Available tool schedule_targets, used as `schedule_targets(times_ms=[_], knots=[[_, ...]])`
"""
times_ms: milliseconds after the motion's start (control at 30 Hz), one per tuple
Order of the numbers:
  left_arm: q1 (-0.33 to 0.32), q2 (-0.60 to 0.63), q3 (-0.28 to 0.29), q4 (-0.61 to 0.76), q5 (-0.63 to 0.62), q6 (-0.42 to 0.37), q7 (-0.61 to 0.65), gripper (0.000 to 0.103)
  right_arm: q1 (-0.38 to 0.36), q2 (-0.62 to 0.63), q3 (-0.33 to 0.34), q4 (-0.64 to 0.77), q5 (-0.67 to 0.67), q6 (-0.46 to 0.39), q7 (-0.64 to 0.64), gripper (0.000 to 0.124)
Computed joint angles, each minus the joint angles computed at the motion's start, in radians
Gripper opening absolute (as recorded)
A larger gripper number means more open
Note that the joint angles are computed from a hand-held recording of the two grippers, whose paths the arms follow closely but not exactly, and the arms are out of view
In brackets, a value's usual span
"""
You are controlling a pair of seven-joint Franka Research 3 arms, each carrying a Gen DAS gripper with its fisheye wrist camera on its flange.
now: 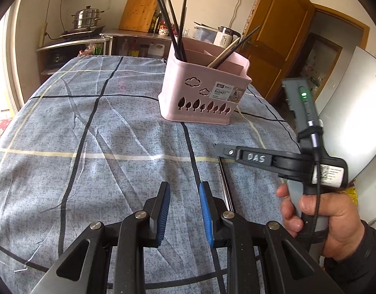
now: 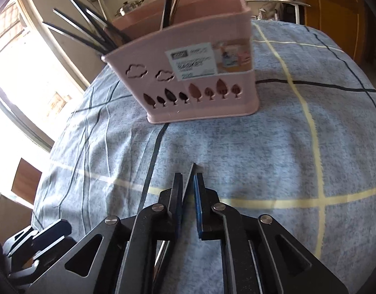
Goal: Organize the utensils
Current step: 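Lower both open tools onto the last chopsticks lying on the tablecloth, then grasp the metal chopstick with the left tool while the right tool grasps a black chopstick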
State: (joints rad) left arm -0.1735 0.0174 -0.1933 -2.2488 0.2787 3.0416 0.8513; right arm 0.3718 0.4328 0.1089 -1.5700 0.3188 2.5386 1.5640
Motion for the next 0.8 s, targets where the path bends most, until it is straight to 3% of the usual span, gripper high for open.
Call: schedule_targets(times_ms=[300,500,733,800], knots=[[0.0,0.013,-0.012,0.008,-0.108,-0.006,0.094,0.024,-0.026,-0.045,0.003,-0.07,0.018,0.007,-0.048,0.006],[0.008,0.085,-0.072,0.078,-0.314,-0.042,0.31,0.024,-0.062,-0.112,0.015,-0.154,0.065,-0.015,-0.168,0.006],[-0.018,0.209,-0.076,0.22,-0.276,-0.132,0.318,0.024,-0.061,-0.183,0.002,-0.245,0.094,-0.005,-0.202,0.006],[-0.054,0.226,-0.039,0.243,-0.194,-0.135,0.261,0.024,-0.055,-0.19,-0.007,-0.251,0.072,-0.007,-0.187,0.006]])
